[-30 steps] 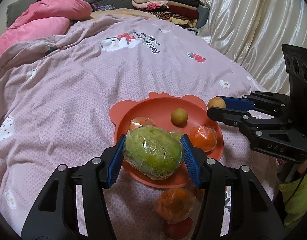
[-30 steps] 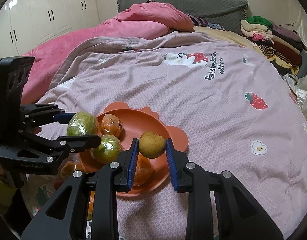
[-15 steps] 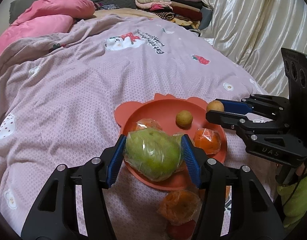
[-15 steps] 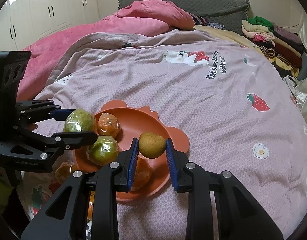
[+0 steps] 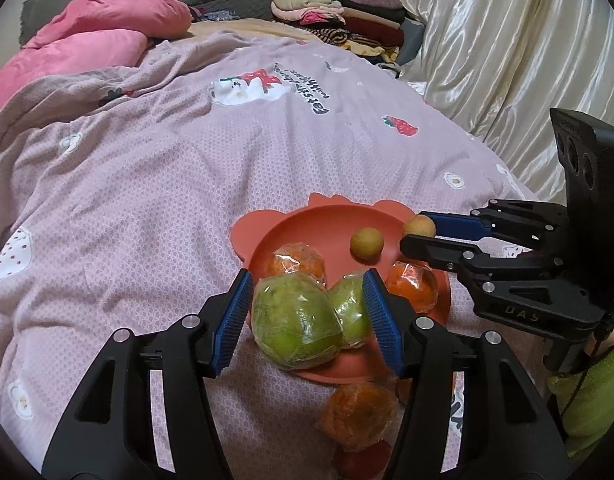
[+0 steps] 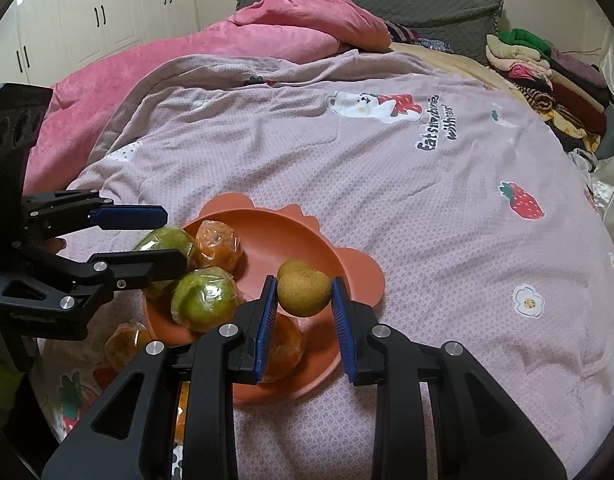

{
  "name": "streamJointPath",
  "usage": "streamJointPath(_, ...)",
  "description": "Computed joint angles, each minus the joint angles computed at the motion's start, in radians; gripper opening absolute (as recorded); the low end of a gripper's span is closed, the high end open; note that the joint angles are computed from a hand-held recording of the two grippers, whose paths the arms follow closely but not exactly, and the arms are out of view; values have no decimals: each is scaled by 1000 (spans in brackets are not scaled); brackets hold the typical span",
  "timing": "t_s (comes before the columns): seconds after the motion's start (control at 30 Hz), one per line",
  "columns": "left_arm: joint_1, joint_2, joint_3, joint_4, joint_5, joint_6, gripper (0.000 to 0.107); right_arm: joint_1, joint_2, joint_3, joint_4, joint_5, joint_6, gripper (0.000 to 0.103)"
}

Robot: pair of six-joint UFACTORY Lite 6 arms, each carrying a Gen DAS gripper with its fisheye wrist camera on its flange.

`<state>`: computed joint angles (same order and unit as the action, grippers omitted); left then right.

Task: Organize fruits
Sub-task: 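Open both grippers to release the fruits and lift away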

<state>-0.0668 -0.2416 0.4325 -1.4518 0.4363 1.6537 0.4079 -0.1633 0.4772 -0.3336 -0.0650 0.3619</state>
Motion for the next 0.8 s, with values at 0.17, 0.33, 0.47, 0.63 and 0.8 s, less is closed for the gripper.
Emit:
streamJointPath(0.17,-2,-3,2,8,1,-12,49,7,13,6,65,4,-63,27)
streamJointPath(0.33,1,-12,-1,5,-1,-9,49,10,8,-7,138,-5,-127,27)
streamJointPath(0.47,1,-16,-2,11,-2,-16,49,11,-10,-18,173,-2,-159,28)
streamJointPath(0.63,6,-25,-3,26,2,-27,49,6,-50,-44,176,3,-153,34)
streamJointPath(0.8,5,-35,-1,44,1,-49,49,-3,-109,-68,46,22,-23,40)
